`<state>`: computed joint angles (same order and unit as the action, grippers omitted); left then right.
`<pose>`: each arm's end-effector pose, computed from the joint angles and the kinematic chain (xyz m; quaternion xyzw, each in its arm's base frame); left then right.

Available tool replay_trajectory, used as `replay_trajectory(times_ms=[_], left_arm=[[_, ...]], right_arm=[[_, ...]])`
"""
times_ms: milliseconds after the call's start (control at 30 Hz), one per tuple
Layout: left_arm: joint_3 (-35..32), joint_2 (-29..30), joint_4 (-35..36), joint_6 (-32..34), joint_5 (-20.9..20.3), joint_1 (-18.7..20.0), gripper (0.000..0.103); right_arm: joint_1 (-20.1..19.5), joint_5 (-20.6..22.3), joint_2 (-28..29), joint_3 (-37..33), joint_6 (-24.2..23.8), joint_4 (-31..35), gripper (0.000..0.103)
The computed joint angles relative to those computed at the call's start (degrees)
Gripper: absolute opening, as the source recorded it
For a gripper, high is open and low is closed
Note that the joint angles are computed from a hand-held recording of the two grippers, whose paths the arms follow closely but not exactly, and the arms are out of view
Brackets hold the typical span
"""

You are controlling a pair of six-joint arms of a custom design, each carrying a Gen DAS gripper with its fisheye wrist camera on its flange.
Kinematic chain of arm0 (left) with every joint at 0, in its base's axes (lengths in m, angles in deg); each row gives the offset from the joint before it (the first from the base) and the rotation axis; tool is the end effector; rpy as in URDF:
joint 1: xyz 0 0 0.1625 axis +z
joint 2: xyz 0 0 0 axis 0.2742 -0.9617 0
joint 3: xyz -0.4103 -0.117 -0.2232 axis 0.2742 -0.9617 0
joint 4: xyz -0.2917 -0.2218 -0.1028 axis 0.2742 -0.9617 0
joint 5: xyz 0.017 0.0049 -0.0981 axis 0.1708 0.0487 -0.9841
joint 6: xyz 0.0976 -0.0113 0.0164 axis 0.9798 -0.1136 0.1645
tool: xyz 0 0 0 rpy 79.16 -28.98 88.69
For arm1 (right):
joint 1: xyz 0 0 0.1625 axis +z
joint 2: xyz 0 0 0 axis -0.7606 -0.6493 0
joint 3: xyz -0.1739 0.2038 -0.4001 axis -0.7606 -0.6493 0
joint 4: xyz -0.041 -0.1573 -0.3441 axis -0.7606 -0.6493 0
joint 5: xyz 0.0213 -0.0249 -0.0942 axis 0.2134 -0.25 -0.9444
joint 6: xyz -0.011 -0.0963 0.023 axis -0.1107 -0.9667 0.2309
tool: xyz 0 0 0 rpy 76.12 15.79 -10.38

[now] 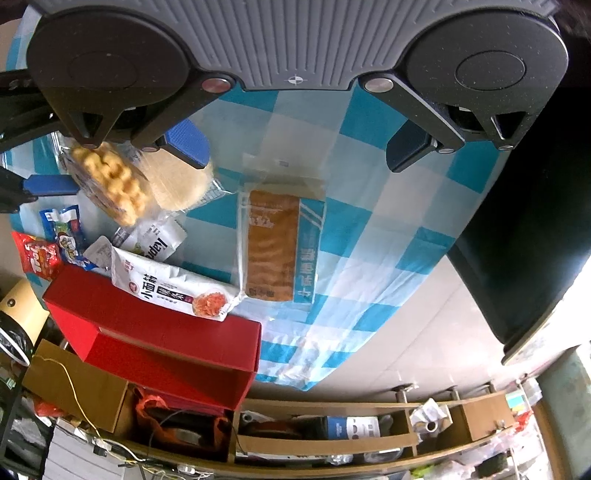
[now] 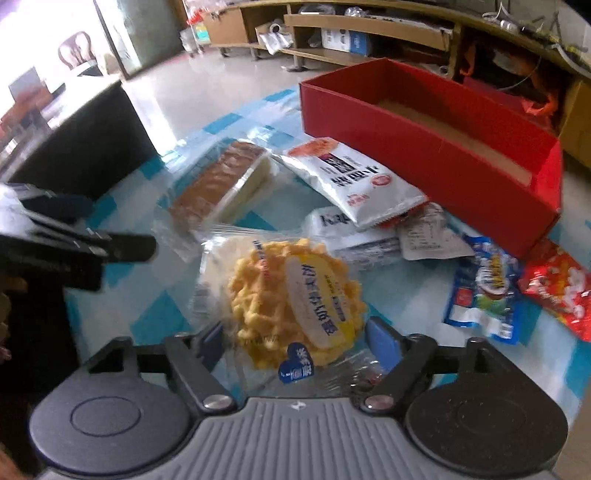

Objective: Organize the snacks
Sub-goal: 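Move the right tool to the yellow waffle cake bag and grasp it, then grasp the milk sponge cake with the left tool while the right tool lifts the waffle bag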

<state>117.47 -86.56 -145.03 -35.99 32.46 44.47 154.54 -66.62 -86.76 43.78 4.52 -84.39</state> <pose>-0.1095 -0.6268 0.2794 0.0919 0.8788 -0.2571 0.3913 0.2765 -0.6556 0.0351 0.3099 -0.9202 0.1378 0.1955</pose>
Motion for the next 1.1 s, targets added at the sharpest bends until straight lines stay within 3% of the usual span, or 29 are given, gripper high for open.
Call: replay_trajectory(times_ms=[100, 167, 233, 367, 433, 600, 700, 767, 933, 1000, 1033, 1100], left_arm=[[0.5, 0.0, -1.0, 0.6, 0.5, -0.3, 0.103], [0.6, -0.1, -1.5, 0.8, 0.5, -0.3, 0.103], [0.5, -0.3, -0.9, 0.6, -0.2, -0.1, 0.103], [0.3, -0.4, -0.3, 0.9, -0.7, 0.3, 0.103], [0.1, -0.6, 0.0, 0.7, -1.2, 0.5, 0.103], [-0.5, -0.7, 0.8, 0.1, -2.5, 1.0, 0.103], [-0.6, -0.4, 0.7, 1.0, -2.7, 0.9, 0.103], [-0.6, -0.2, 0.8, 1.3, -2.7, 0.8, 0.103], [-2.4, 0.8, -0.4, 5.4, -1.5, 0.8, 0.103], [-4.8, 2.2, -0.2, 6.4, -0.2, 1.3, 0.103], [-6.4, 2.8, 0.5, 6.2, -0.7, 1.8, 0.103], [-10.0, 3.9, 3.9, 3.2, -2.7, 3.0, 0.103]], right_arm=[[-0.5, 3.8, -1.5, 0.1, 0.3, 1.1, 0.081], [-1.1, 8.2, -1.9, 0.0, -1.4, 0.3, 0.091], [-1.4, 9.3, -1.2, -1.2, -1.8, 0.2, 0.097], [-1.3, 1.9, 3.3, -7.9, -0.5, 5.6, 0.100], [-1.7, 1.0, 4.1, -8.6, -0.5, 5.6, 0.103], [-4.7, 6.6, 2.8, -8.8, 6.2, 9.9, 0.103], [-6.8, 12.2, 1.7, -5.3, 9.7, 4.3, 0.103], [-6.7, 12.0, 1.6, -5.1, 9.7, 4.3, 0.103], [-4.6, 6.6, 2.8, -5.5, 7.3, 2.9, 0.103], [-4.5, 6.5, 2.6, -6.2, 8.6, 4.7, 0.097], [-4.6, 7.5, 2.1, -6.1, 9.6, 5.6, 0.087], [-5.0, 9.7, 1.5, -5.5, 11.0, 6.3, 0.082]])
